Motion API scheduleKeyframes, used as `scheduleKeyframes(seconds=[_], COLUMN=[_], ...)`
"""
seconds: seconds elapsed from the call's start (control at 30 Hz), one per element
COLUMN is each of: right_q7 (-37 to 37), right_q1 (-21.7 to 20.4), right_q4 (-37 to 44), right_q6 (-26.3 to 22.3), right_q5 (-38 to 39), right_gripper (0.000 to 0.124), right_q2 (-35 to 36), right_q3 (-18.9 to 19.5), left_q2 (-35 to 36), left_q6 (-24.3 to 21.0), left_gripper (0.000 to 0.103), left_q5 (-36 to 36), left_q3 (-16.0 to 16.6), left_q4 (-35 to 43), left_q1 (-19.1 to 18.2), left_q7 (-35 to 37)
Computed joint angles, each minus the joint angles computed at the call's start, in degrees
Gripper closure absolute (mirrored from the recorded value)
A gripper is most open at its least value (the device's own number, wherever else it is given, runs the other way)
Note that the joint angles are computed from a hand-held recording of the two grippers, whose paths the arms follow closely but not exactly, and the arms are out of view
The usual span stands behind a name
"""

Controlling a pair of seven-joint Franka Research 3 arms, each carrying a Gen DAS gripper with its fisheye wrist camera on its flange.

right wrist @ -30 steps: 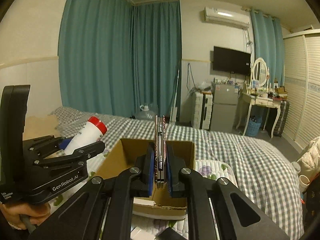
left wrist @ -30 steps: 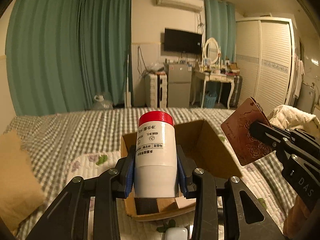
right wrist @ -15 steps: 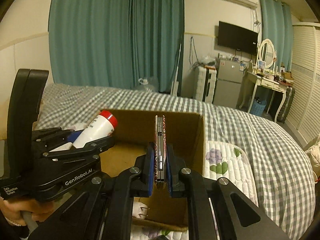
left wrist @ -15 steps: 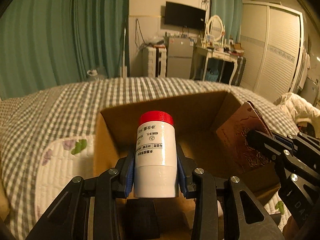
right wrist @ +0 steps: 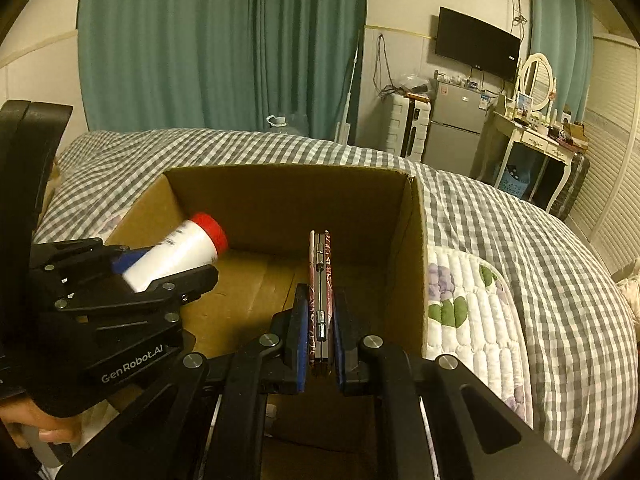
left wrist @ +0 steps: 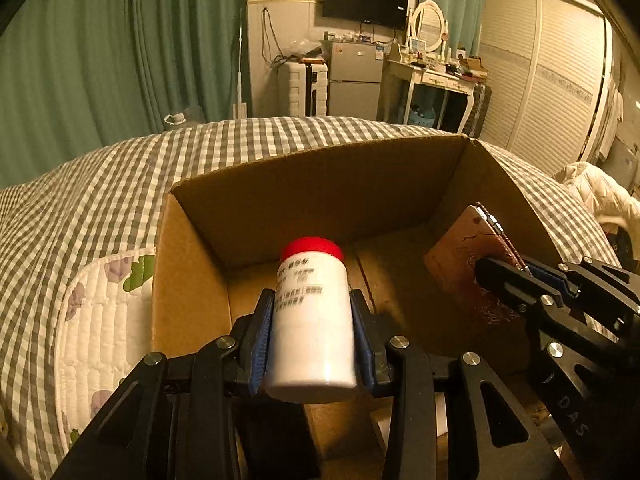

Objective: Organize rigid objects
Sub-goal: 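Lower the bottle and card case into the box and open both tools, then withdraw both tools from the box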

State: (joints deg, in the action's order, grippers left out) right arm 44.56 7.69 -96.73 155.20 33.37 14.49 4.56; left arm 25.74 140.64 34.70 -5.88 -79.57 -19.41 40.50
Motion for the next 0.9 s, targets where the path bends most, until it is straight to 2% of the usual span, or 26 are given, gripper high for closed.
scheduleKeyframes(seconds=[0.07,0.1,0.17,0.23,0.33,0.4,0.47,0.63,0.8,0.9], right_q7=[-1.3,-2.7,-5.6,-7.7,-9.5,-9.9,-10.1,-12.3,-18.9,-20.2], right_q1=[-0.8,-1.2,-1.3,-1.4,-1.2,-0.8,-0.4,1.1,3.2,4.6], right_q4=[-0.9,-1.7,-3.7,-4.8,-5.3,-6.3,-7.0,-9.8,-13.5,-15.6], right_q6=[-0.7,0.0,2.7,4.2,4.6,5.5,6.0,9.5,11.3,12.6], right_q5=[2.4,4.0,6.8,9.3,12.0,12.7,13.9,16.6,23.5,24.5], right_gripper=[0.115,0.114,0.11,0.09,0.086,0.083,0.075,0.048,0.035,0.029], right_q2=[-1.1,-1.8,-3.4,-4.9,-6.5,-8.0,-9.3,-13.1,-18.2,-21.1], right_q3=[0.6,0.9,1.2,1.2,0.6,0.1,-0.4,-1.3,-2.9,-4.0], left_q2=[-1.0,-1.2,-2.1,-3.8,-6.3,-8.4,-10.0,-14.6,-19.0,-21.7], left_q6=[1.4,1.3,0.1,1.1,1.6,1.7,1.4,1.3,-1.0,-1.6], left_gripper=[0.055,0.041,0.026,0.026,0.025,0.019,0.014,0.01,0.01,0.01], left_q5=[1.0,2.2,5.3,6.3,7.9,9.7,12.0,17.2,22.8,25.2], left_q3=[0.3,0.7,1.8,1.6,1.3,1.2,1.0,-0.6,-2.7,-4.3], left_q4=[-1.6,-1.8,-2.3,-4.2,-6.5,-8.2,-9.1,-12.3,-15.2,-16.8], left_q1=[-0.2,-0.7,-2.0,-1.5,-1.0,-0.7,-0.6,0.1,0.5,1.0], left_q7=[-0.8,-1.6,-5.2,-7.2,-10.2,-12.7,-15.3,-20.2,-25.4,-27.9])
